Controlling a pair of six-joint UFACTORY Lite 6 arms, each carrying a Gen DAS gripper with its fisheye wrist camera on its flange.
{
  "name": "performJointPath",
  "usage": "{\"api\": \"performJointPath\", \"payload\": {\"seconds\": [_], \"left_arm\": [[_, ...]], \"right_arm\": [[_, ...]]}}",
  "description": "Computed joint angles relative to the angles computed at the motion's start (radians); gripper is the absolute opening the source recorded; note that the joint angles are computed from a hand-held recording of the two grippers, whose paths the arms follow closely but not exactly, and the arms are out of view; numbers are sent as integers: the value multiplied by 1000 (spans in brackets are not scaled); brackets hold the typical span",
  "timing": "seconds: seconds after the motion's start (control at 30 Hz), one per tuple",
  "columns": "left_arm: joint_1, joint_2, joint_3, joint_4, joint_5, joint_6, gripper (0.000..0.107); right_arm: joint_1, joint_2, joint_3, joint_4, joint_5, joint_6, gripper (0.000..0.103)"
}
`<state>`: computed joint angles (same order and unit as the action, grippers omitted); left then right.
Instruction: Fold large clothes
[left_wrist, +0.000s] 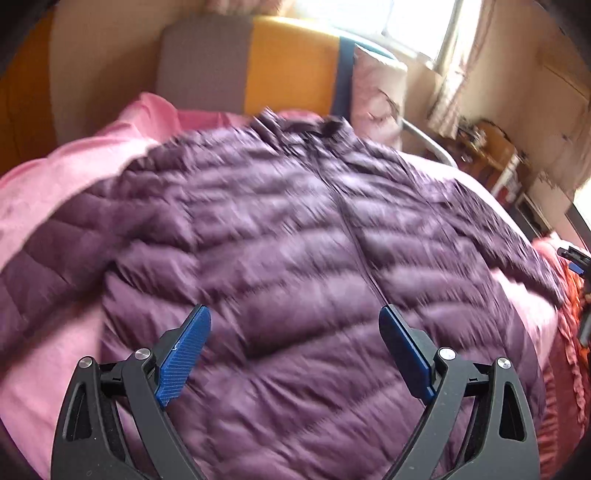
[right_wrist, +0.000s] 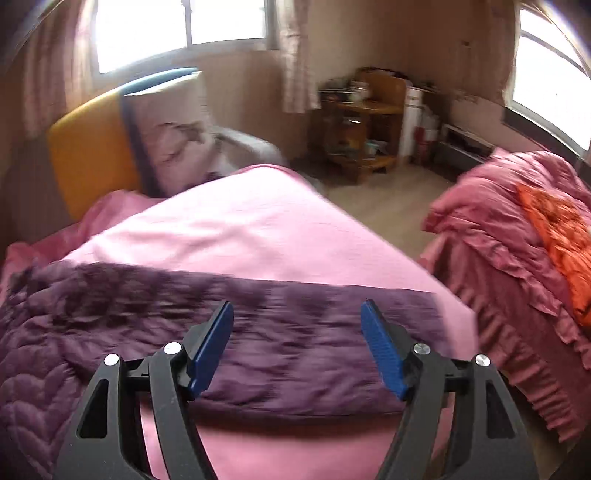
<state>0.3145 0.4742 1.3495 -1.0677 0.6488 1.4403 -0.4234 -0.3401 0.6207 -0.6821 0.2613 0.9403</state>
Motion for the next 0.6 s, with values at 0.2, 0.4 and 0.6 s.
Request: {"api": "performJointPath", "payload": {"seconds": [0.2, 0.4, 0.6], "left_arm": [[22, 154, 225, 26, -10, -107, 91], [36, 289, 362, 106, 3, -215, 91], [59, 300, 287, 34, -19, -138, 91]], "right_arm": [[449, 520, 426, 228, -121, -128, 71], [515, 1103, 1047, 475, 23, -314, 71], [449, 1246, 1109, 144, 5, 66, 72]]}}
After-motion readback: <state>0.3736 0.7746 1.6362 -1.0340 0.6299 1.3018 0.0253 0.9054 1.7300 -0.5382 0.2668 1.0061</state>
